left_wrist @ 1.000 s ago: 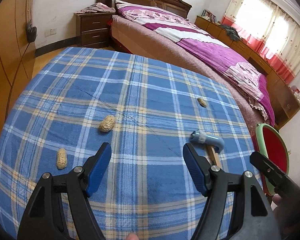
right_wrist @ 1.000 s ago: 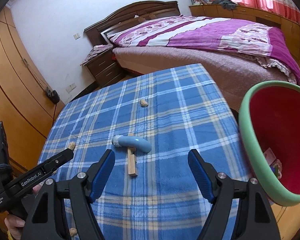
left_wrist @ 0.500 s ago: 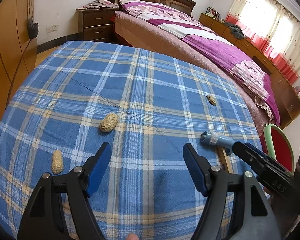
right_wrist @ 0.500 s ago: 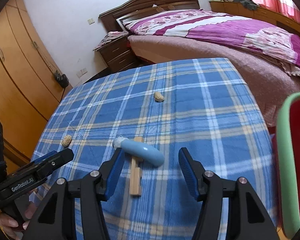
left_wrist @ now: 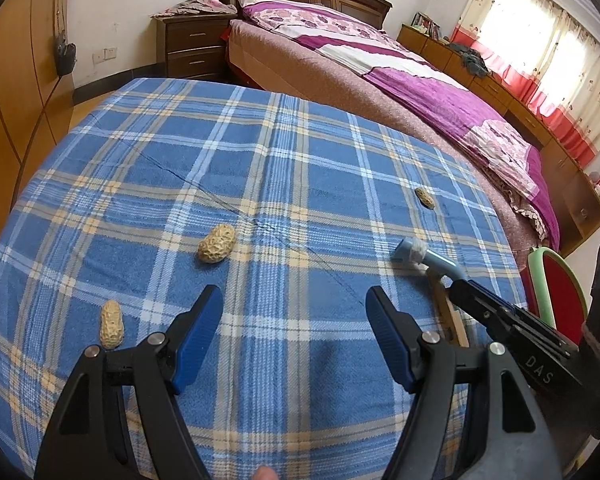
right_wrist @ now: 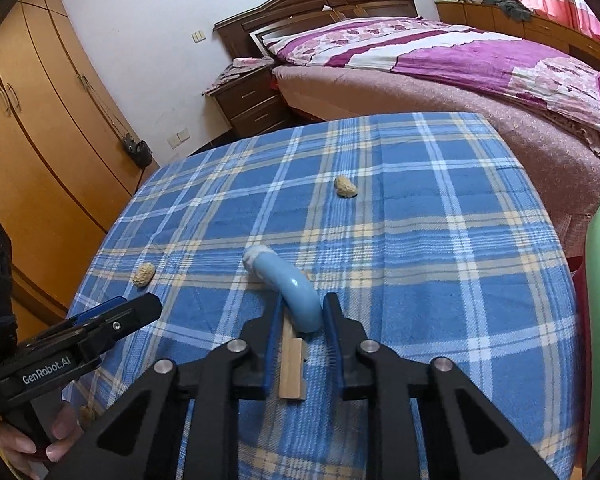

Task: Collect trash
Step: 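Close the right tool on the blue handle of the toy, then grasp the loose wooden stick with the left tool while the right tool holds the blue handle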

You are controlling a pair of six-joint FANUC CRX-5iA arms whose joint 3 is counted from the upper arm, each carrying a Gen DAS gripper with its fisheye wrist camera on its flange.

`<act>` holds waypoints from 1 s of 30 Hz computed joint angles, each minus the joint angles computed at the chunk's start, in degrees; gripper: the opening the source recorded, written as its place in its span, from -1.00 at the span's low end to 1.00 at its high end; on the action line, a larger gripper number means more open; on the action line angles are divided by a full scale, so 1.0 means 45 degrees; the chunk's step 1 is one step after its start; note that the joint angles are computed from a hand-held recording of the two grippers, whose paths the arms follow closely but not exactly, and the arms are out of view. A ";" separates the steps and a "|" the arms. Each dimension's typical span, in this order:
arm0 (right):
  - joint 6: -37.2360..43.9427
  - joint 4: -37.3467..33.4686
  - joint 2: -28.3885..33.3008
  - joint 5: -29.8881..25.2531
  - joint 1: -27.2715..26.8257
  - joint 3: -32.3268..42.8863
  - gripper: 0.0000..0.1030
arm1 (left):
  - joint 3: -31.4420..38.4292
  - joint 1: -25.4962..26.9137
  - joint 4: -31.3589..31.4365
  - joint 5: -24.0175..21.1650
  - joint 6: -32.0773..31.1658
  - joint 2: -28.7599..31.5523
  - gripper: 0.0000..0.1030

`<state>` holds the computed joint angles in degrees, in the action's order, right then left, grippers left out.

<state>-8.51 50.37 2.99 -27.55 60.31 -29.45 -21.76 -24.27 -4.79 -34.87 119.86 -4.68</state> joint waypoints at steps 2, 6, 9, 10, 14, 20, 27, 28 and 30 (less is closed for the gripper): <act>-0.0550 0.0581 -0.0116 0.0014 -0.0014 -0.0193 -0.60 | -0.0009 -0.0047 -0.0015 0.0011 0.0007 -0.0025 0.43; -0.1425 0.1392 -0.0371 -0.0055 -0.0017 -0.0485 -0.61 | -0.0043 -0.0095 0.0060 0.0039 -0.0086 -0.0084 0.43; -0.2461 0.2253 -0.0665 -0.0223 -0.0022 -0.0806 -0.61 | -0.0032 -0.0154 0.0116 0.0041 -0.0184 -0.0101 0.43; -0.2862 0.2556 -0.0819 -0.0323 -0.0009 -0.0944 -0.61 | -0.0007 -0.0188 0.0118 0.0031 -0.0197 -0.0093 0.43; -0.4027 0.3423 -0.1428 -0.1016 0.0193 -0.1404 -0.61 | 0.0151 -0.0407 0.0150 -0.0002 -0.0297 0.0001 0.43; -0.5323 0.4132 -0.2426 -0.2304 0.0708 -0.2079 -0.61 | 0.0556 -0.0947 0.0231 -0.0112 -0.0445 0.0318 0.43; -0.6128 0.3964 -0.3408 -0.3779 0.1499 -0.2689 -0.61 | 0.1039 -0.1622 0.0649 -0.0149 -0.1119 0.0824 0.37; -0.6307 0.3952 -0.3585 -0.3972 0.1616 -0.2815 -0.61 | 0.1060 -0.1660 0.0765 -0.0132 -0.1258 0.0879 0.34; -0.6610 0.3968 -0.3883 -0.4349 0.1825 -0.3038 -0.61 | 0.1260 -0.1862 0.0826 -0.0178 -0.1424 0.1099 0.27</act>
<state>-38.26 68.23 -14.48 -47.12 68.52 -43.12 -16.09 -32.65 -1.07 -35.67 113.45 0.26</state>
